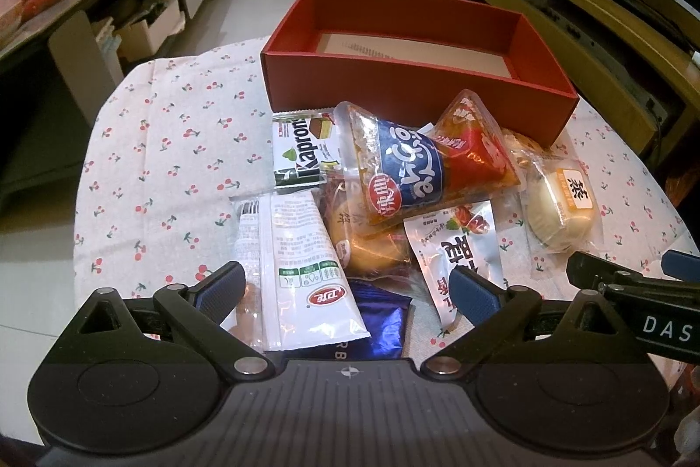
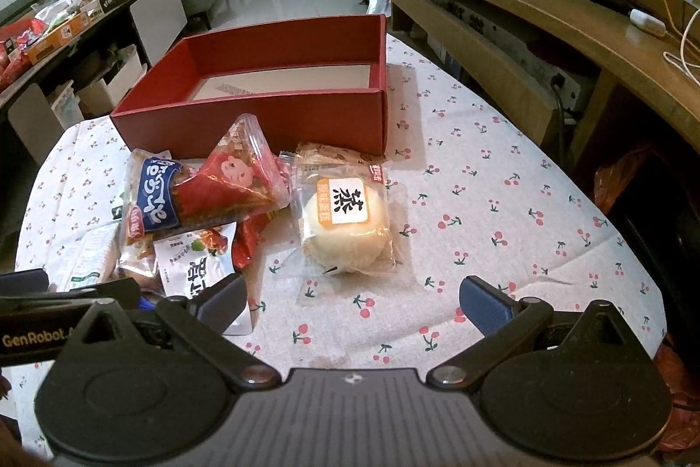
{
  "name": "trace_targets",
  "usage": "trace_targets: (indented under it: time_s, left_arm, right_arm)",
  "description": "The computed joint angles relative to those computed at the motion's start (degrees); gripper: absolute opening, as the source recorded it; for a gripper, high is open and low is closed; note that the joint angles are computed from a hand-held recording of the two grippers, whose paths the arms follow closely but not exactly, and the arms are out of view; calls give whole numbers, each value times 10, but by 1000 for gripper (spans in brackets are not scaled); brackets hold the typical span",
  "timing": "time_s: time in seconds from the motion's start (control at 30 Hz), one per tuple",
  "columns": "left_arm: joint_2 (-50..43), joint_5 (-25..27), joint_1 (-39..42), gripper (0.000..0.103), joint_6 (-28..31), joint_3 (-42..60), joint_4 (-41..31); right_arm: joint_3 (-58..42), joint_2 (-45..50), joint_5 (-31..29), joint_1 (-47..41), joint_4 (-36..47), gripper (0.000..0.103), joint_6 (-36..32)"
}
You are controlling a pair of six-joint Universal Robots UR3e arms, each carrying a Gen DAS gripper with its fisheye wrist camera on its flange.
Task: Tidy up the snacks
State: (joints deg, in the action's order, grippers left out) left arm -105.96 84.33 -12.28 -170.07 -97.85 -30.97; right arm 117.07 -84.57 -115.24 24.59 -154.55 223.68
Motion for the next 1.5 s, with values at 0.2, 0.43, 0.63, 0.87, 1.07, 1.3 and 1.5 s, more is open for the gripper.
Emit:
trace_targets:
  time_s: [0.2, 0.43, 0.63, 0.87, 1.07, 1.3, 1.5]
  left_arm:
    - [-2, 3, 0, 101, 0, 0, 2]
    - [-4, 0, 6, 101, 1, 3, -2]
    - [-10, 0, 6, 101, 6, 14, -4]
    - [-36, -4, 0, 101, 30, 58, -8]
    - [-77, -11, -8, 102, 56, 129, -32]
    - [-145, -31, -21, 102, 117, 244, -74]
    - [-166, -52, 0, 103, 101, 298, -132]
  right_arm:
    - [-5, 2, 5, -2, 6, 103, -1]
    - [-11, 7, 12, -2, 4, 103, -8]
    - [-12, 5, 31, -16, 2, 103, -15]
    - [-23, 4, 53, -44, -5, 103, -35]
    - [-32, 3, 74, -77, 1, 103, -55]
    - [-32, -8, 115, -121, 12, 103, -73]
    - [-44, 4, 154, -145, 7, 103, -85]
